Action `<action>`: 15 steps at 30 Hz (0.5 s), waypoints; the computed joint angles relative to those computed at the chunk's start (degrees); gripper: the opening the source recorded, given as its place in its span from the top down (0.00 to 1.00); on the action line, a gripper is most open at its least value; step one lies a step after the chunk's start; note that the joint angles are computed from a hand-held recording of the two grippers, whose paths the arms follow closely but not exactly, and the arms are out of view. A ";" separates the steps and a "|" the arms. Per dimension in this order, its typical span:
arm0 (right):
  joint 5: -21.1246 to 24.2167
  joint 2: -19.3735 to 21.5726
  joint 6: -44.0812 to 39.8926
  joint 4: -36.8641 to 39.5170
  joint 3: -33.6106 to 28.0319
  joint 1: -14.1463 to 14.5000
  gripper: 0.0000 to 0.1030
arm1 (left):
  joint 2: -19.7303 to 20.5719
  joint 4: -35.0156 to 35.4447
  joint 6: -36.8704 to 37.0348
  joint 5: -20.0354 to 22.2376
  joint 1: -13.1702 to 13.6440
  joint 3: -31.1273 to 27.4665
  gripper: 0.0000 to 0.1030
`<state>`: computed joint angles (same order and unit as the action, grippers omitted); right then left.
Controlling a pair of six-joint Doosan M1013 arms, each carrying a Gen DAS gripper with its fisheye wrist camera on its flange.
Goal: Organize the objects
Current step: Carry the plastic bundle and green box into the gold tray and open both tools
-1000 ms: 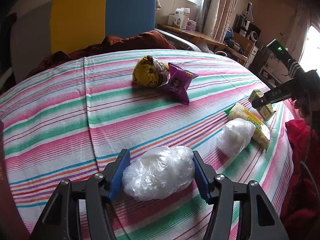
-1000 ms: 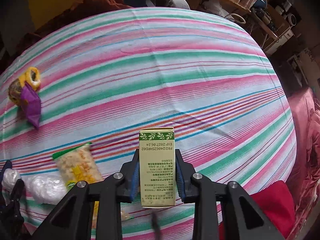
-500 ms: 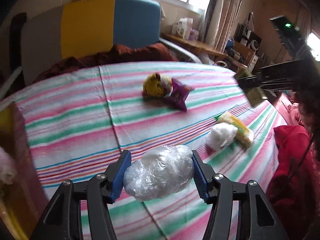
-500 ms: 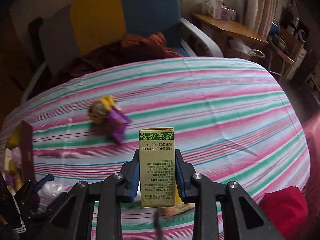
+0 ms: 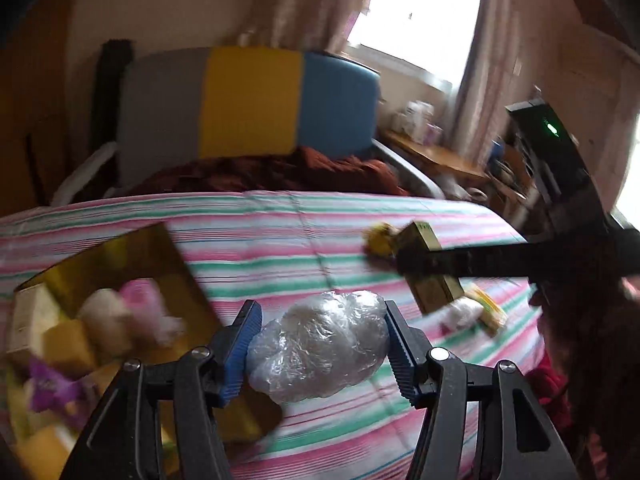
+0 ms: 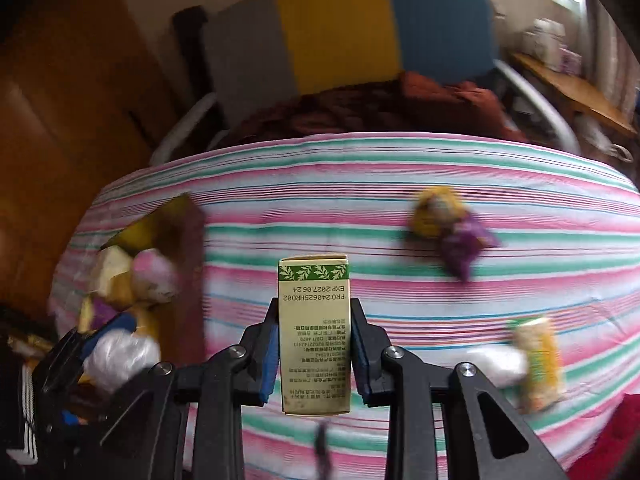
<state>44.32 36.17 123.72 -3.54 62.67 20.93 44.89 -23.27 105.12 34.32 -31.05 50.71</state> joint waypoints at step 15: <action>8.40 11.72 -11.58 8.21 -18.24 5.58 0.71 | -2.31 32.13 -37.09 -5.26 4.55 4.46 0.39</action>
